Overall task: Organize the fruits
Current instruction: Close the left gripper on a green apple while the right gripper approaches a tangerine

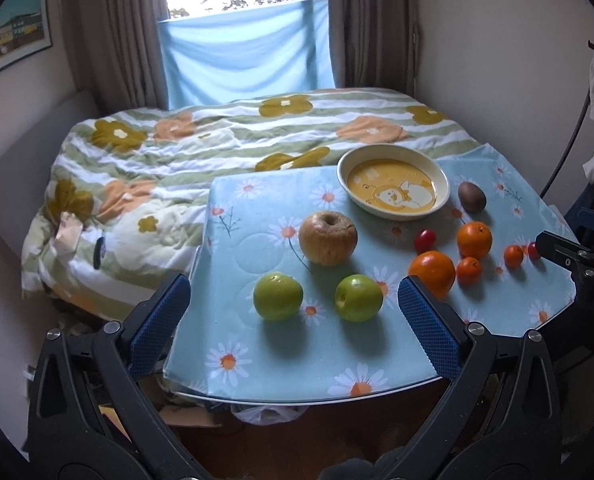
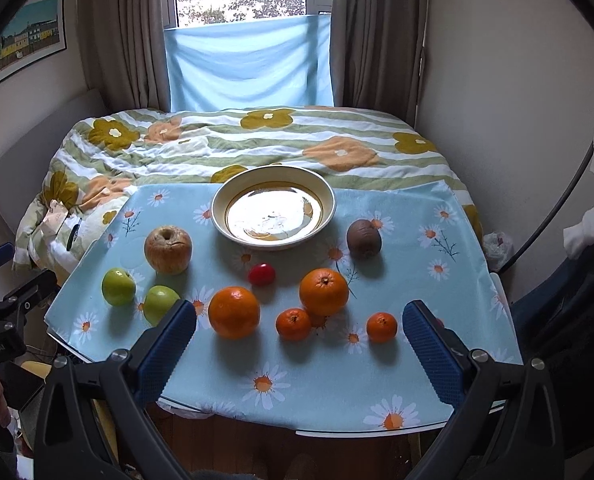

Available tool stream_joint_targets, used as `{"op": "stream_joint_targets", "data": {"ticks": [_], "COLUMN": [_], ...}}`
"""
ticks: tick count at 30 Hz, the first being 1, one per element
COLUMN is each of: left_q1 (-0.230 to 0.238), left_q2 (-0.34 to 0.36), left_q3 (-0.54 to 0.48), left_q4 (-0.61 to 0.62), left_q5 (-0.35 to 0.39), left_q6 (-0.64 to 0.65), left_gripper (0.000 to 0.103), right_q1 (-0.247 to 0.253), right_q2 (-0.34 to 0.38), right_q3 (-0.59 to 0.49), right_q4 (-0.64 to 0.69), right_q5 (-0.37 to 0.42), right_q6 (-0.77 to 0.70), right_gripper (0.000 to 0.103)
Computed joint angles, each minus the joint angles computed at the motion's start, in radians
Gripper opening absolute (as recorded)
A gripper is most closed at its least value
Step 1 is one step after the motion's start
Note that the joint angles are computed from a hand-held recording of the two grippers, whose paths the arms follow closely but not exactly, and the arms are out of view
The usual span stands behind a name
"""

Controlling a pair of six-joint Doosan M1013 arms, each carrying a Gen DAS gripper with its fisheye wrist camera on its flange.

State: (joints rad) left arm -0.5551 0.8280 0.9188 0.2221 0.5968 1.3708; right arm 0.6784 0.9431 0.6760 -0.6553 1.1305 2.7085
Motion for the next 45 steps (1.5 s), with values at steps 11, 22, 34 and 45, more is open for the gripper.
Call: {"op": "stream_joint_targets", "data": {"ticks": [11,22,34,45], "left_q1": [-0.003,-0.025,-0.032,-0.033], "left_q2": [0.101,0.224,0.326,0.335], "left_q3": [-0.085,-0.251,-0.427,-0.450], "left_q4": [-0.121,-0.153,-0.144,-0.134], "left_q5": [0.047,0.179,0.355,0.378], "left_q6": [0.166,0.181,0.155,0.139], "left_gripper": [0.103,0.103,0.071,0.056], "right_q1": [-0.020,-0.058,-0.080,-0.088], "right_q2": [0.024,0.049,0.079,0.109], "right_q3": [0.052,0.082,0.047,-0.013], "right_q4": [0.055,0.132,0.221,0.276], "right_q5": [-0.040,-0.110,-0.120,-0.088], "right_q6": [-0.006,-0.048,-0.130,-0.217], "right_gripper": [0.103,0.099,0.074,0.057]}}
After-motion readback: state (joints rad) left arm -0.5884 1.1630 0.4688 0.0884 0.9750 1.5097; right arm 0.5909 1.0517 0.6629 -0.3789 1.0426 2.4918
